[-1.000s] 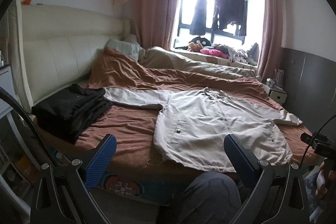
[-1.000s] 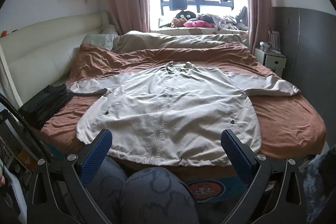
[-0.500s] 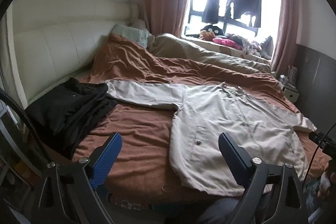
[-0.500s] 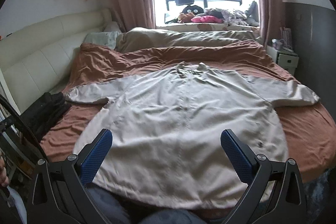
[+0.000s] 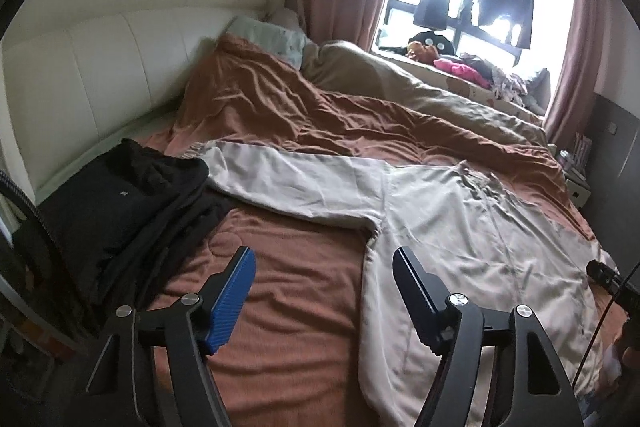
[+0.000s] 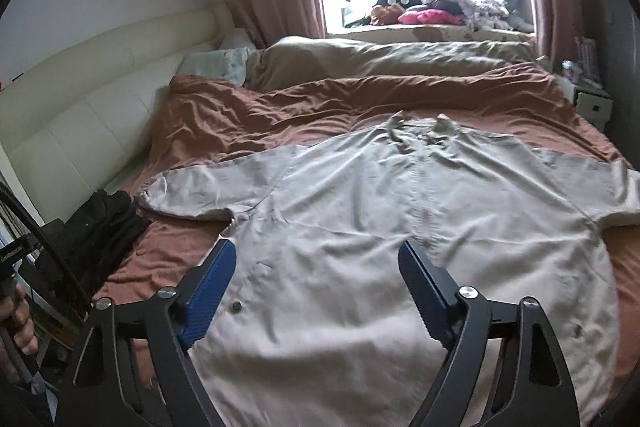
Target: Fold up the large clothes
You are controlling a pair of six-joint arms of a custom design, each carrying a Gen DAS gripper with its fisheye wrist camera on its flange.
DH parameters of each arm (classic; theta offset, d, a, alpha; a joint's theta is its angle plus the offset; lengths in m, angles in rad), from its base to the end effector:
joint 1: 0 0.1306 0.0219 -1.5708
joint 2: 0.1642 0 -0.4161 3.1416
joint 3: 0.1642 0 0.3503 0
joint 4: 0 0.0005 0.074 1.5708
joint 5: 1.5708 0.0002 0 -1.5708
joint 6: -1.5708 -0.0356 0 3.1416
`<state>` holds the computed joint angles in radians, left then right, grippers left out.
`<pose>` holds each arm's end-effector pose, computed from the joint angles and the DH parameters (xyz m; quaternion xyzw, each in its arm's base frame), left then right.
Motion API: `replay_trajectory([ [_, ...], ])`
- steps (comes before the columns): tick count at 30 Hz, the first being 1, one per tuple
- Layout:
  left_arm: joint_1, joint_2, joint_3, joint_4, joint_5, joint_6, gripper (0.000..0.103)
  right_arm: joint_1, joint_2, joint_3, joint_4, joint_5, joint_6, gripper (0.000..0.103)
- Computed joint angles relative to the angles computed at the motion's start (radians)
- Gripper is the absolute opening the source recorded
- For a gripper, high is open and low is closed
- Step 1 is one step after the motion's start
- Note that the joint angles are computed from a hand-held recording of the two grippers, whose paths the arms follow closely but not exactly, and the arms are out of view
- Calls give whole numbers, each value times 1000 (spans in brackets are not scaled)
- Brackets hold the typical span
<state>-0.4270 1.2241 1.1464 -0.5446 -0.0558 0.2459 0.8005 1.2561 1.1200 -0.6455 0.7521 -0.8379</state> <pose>0.3506 -0.1579 0.4486 0.0677 0.8868 -0.1273 0.4391 0.2806 0.2536 0.4239 0.1572 0.8559 0.0297 0.4918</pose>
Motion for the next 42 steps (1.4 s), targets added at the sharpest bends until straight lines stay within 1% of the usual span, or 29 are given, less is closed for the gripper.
replay_trajectory([
  [1, 4, 23, 18, -1, 2, 0, 71, -17, 5, 2, 14, -21, 11, 76],
  [2, 15, 58, 44, -1, 11, -4, 69, -49, 15, 3, 43, -62, 31, 74],
  [3, 22, 80, 61, -5, 20, -5, 63, -81, 26, 5, 69, -101, 46, 72],
  [4, 34, 107, 84, -13, 33, -5, 58, -101, 38, 15, 78, -125, 55, 71],
  [6, 52, 168, 133, -28, 49, 1, 56, -167, 74, 30, 123, -201, 81, 69],
  [10, 81, 279, 232, -57, 75, -2, 54, -248, 146, 79, 161, -287, 112, 57],
  [12, 95, 338, 284, -75, 83, 3, 54, -275, 184, 110, 163, -321, 124, 53],
  [13, 100, 361, 304, -83, 86, 9, 54, -291, 221, 145, 160, -347, 128, 52],
  [14, 106, 386, 326, -89, 91, 13, 54, -291, 221, 145, 160, -347, 128, 52],
  [17, 123, 471, 403, -121, 96, 25, 54, -318, 273, 195, 158, -399, 141, 52],
  [18, 127, 491, 423, -131, 100, 30, 54, -330, 290, 212, 156, -423, 143, 50],
  [19, 130, 520, 451, -145, 101, 36, 54, -339, 307, 229, 154, -440, 146, 45],
  [21, 136, 564, 494, -168, 105, 45, 54, -363, 343, 265, 146, -481, 154, 42],
  [23, 141, 609, 539, -196, 96, 54, 54, -382, 383, 306, 138, -513, 158, 42],
  [24, 144, 633, 562, -210, 96, 65, 54, -397, 422, 343, 134, -536, 162, 41],
  [25, 145, 650, 577, -220, 93, 72, 54, -397, 422, 343, 134, -536, 162, 38],
  [27, 148, 698, 623, -253, 75, 85, 54, -413, 466, 389, 124, -571, 164, 35],
  [28, 150, 717, 640, -263, 73, 93, 54, -424, 505, 428, 117, -593, 167, 35],
  [29, 155, 742, 661, -276, 73, 105, 54, -424, 505, 428, 117, -593, 167, 35],
  [31, 164, 779, 695, -298, 74, 120, 54, -437, 541, 466, 109, -622, 163, 30],
  [33, 171, 822, 734, -325, 66, 141, 54, -451, 571, 495, 106, -658, 149, 29],
  [36, 179, 888, 802, -382, 53, 172, 54, -465, 616, 543, 94, -677, 141, 29],
  [38, 184, 930, 850, -424, 38, 187, 54, -472, 642, 565, 94, -708, 128, 23],
  [39, 188, 940, 857, -415, 34, 195, 54, -475, 660, 583, 91, -727, 122, 21],
  [40, 188, 939, 854, -401, 24, 201, 50, -476, 673, 593, 94, -747, 115, 20],
  [41, 187, 942, 862, -395, 7, 203, 42, -479, 687, 602, 99, -770, 109, 20],
  [42, 185, 947, 878, -401, -14, 198, 23, -482, 701, 617, 97, -784, 107, 18],
])
